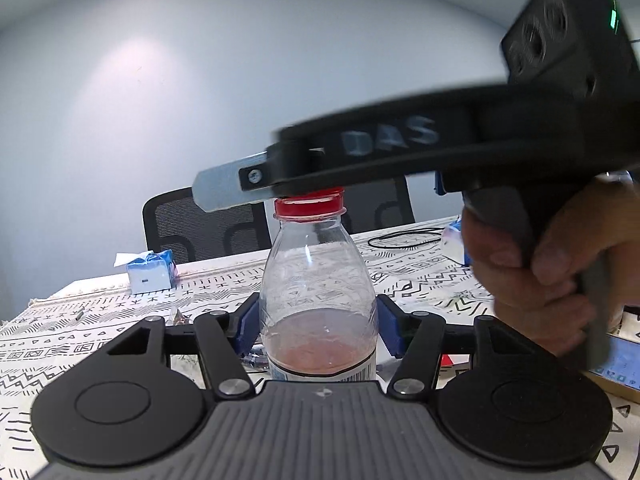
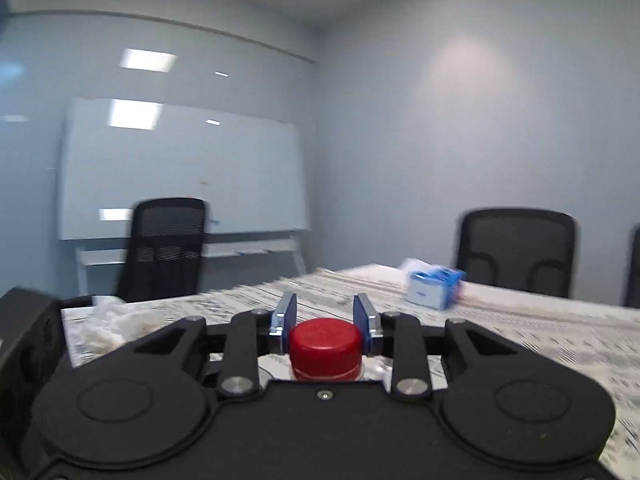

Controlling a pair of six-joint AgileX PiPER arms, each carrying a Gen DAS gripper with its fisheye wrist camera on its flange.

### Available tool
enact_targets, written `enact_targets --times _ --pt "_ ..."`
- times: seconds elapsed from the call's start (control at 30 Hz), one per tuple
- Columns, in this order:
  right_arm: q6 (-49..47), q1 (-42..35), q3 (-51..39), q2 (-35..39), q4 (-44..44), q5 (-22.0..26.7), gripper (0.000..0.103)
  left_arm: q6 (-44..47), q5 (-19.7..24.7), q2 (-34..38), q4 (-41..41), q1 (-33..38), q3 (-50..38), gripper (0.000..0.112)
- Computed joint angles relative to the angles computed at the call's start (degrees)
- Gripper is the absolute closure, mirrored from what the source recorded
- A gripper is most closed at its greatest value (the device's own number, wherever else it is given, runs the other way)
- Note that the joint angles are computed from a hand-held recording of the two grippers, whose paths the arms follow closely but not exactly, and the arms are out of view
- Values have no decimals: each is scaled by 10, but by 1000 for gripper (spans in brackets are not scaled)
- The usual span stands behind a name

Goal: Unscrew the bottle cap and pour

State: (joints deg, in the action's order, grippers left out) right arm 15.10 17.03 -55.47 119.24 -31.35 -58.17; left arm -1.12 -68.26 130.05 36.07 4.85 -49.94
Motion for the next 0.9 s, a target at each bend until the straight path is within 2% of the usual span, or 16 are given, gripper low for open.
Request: enact_targets --times 0.1,0.17,0.2,0.23,0.27,0.33,0.4,0.47,0.57,0.67,0.77,0.83,0.9 --pt "119 -50 -68 20 -161 3 69 -6 4 -3 6 2 0 56" --pt "151 -48 -83 11 -185 42 68 -7 6 -4 5 2 0 56" --pt "147 -34 -78 -7 -163 85 63 -12 8 -7 8 3 1 56" --pt "120 -16 -59 -32 -118 122 52 -11 8 -10 8 4 6 56" --pt "79 3 -45 -45 -61 141 44 -10 8 -11 8 4 9 56" --pt "-5 37 -22 -55 54 147 39 -9 7 -13 9 5 11 56" --pt "-88 74 -13 -54 164 151 42 -7 7 -14 12 7 12 55" --pt "-119 84 -21 -39 201 149 69 -7 7 -15 15 9 14 55" --pt "-85 70 -22 -16 180 100 70 -5 7 -18 16 11 18 55" --pt "0 23 -43 3 45 74 70 -19 15 -22 28 16 16 55" --pt "94 -36 -88 45 -117 2 70 -31 16 -23 41 23 16 56" --pt "165 -58 -129 60 -201 -4 70 -46 23 -21 47 25 6 56" --pt "191 -56 -138 50 -217 20 69 -54 25 -20 52 28 2 56"
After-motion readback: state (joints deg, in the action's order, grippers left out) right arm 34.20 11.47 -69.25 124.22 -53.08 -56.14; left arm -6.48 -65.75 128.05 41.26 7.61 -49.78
